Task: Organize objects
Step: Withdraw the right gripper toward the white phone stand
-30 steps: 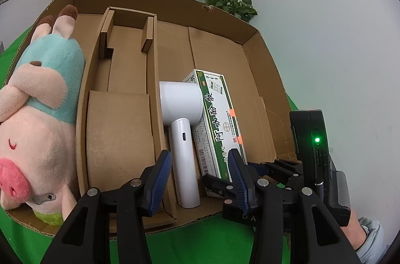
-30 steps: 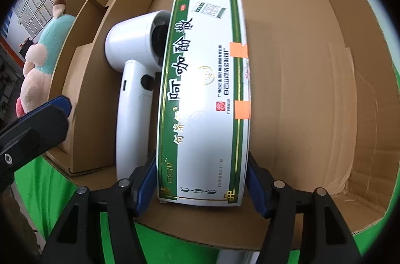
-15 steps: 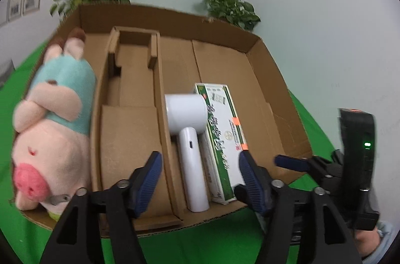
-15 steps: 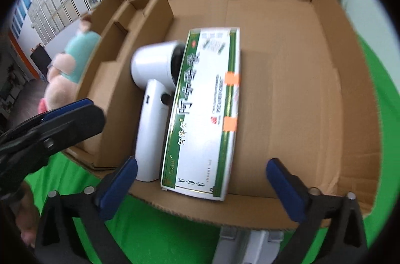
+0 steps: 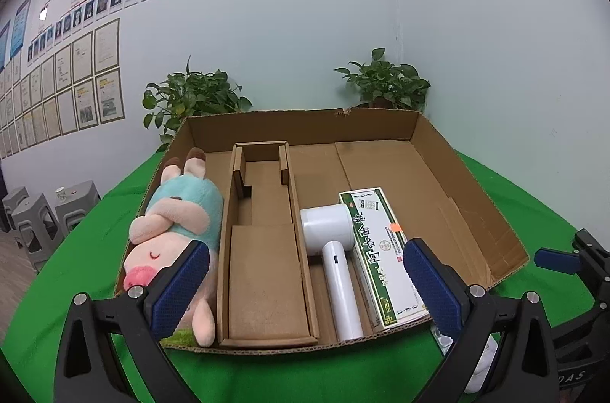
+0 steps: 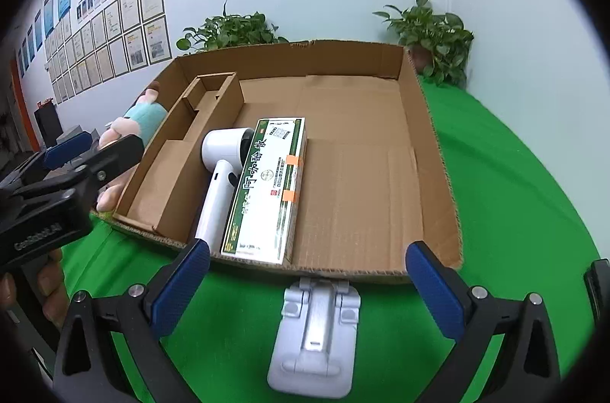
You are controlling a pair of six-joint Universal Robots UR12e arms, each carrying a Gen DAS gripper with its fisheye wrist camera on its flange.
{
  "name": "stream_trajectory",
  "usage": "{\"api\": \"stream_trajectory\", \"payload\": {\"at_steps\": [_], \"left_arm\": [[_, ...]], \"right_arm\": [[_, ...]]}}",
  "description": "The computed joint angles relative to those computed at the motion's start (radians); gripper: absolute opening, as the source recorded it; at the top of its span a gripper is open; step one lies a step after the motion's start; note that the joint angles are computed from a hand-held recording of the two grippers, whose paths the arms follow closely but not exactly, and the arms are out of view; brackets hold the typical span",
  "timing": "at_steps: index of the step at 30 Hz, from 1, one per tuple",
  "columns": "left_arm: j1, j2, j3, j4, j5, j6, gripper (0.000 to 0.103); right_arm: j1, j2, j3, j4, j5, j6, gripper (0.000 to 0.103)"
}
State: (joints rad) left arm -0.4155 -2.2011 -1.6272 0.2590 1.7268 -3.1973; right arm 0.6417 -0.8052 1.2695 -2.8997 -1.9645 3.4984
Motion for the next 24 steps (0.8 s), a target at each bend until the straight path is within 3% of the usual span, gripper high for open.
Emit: {"api": "stream_trajectory", "payload": {"at_steps": [6, 15, 20, 21, 23, 24], "left_arm": [[-0.006, 0.016, -0.041, -0.001, 0.000, -0.049, 0.103], [-0.018, 0.019, -0.066, -0.040, 0.011, -0.043, 0.103], [-0.014, 0.024, -0.079, -0.064, -0.024, -0.046, 0.103], [-0.015, 0.024, -0.081, -0.066, -0.025, -0.047, 0.103], [-0.013, 0.025, -0.084, -0.077, -0.043, -0.049, 0.103], [-0.012, 0.025, -0.085, -0.081, -0.050, -0.048, 0.103]], "right_arm": [[-0.003, -0.006, 0.036, 0.011, 0.017, 0.056, 0.102], [-0.012, 0.031, -0.002, 0.126, 0.044, 0.095, 0.102], [-0.018, 0.041, -0.022, 0.209, 0.046, 0.132, 0.101], [-0.019, 0.041, -0.021, 0.215, 0.054, 0.139, 0.099], [-0.022, 0.043, -0.024, 0.232, 0.069, 0.130, 0.082], [-0.021, 0.045, -0.029, 0.247, 0.067, 0.125, 0.078]]}}
